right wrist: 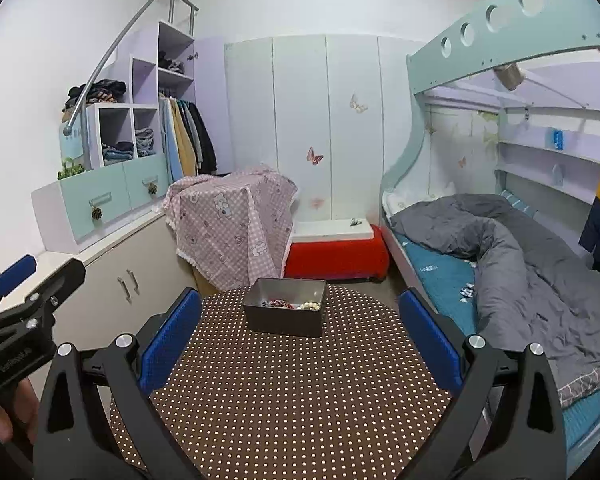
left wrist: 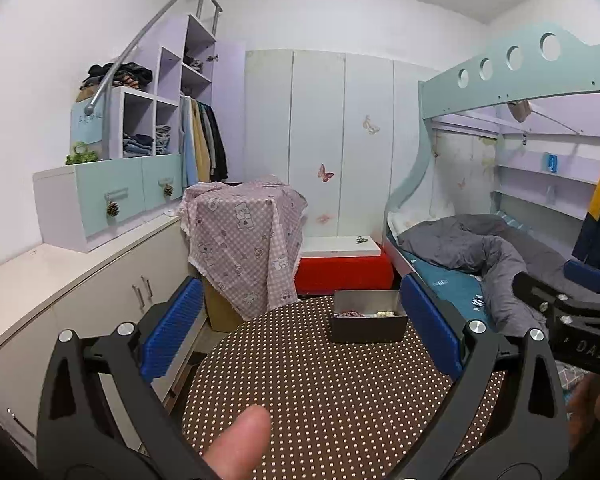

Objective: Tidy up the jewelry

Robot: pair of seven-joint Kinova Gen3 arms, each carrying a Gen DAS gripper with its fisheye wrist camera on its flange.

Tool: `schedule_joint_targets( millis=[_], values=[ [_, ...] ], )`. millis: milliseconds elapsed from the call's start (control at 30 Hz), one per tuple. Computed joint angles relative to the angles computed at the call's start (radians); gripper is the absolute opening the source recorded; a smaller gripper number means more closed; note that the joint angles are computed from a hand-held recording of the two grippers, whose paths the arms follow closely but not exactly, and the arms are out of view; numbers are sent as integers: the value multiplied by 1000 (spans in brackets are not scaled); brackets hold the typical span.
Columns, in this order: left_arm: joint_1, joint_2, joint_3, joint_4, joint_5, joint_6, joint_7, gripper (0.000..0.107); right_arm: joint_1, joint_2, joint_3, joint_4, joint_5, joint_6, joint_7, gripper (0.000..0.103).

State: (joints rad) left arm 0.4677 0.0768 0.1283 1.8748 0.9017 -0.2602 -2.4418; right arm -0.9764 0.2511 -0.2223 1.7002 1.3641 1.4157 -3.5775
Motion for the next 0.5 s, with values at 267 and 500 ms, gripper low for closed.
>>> schedule_joint_targets(
  millis=[267,500],
  values=[
    [-32,-55,37,87,-54,-37,77,97,-54,15,-12,-1,12,76,-36,96],
    [-52,-73,73,112,-36,-61,61,97,-73,29,-10,-11,14,95,-31,96]
  ],
)
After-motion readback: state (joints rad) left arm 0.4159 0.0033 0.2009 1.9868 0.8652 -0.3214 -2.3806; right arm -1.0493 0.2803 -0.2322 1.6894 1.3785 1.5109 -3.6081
